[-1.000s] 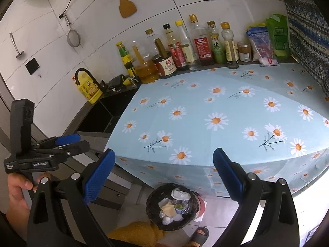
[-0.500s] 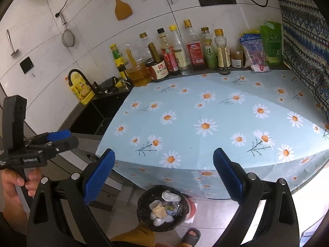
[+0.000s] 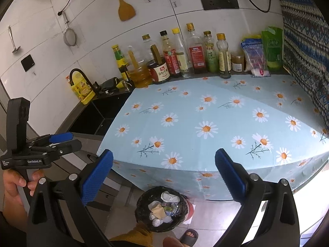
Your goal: Collect trash
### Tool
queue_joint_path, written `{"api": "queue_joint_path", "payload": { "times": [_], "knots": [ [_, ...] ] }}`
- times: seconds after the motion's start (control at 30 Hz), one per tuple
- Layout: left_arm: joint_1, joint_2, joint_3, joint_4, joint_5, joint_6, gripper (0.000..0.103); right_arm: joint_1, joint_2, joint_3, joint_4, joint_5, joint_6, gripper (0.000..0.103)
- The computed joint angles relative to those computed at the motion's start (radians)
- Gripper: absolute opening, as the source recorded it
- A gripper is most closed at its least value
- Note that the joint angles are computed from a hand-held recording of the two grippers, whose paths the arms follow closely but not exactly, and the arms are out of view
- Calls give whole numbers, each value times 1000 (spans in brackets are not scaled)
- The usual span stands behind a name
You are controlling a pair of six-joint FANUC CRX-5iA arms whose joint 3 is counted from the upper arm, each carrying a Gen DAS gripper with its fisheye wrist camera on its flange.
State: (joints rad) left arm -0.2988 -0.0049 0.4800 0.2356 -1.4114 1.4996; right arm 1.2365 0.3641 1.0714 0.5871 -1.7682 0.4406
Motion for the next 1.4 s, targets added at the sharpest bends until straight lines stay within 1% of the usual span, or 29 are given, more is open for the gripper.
{"api": "queue_joint_path", "payload": {
  "times": [0.03,0.17,0.2,0.23,0.3,0.5,0.83,1.4],
  "knots": [
    [-1,-4,-1,-3,1,2,92,0,13,22,1,-13,5,98],
    [-7,-17,-9,-19,6,8,93,6,19,35,10,-14,9,98],
    [-7,-19,-11,-20,7,11,96,10,19,35,16,-12,6,98],
    [-8,-23,-15,-22,10,15,96,16,10,21,20,1,-1,98],
    [-13,-31,-22,-31,20,21,96,22,23,46,30,-12,8,98],
    [-18,-35,-22,-28,16,23,96,29,26,60,34,-16,12,98],
    [-37,-35,-12,-46,16,32,96,50,-17,-11,49,-3,-25,98],
    [-26,-44,-19,-34,16,18,96,31,14,46,21,3,13,98]
  ]
}}
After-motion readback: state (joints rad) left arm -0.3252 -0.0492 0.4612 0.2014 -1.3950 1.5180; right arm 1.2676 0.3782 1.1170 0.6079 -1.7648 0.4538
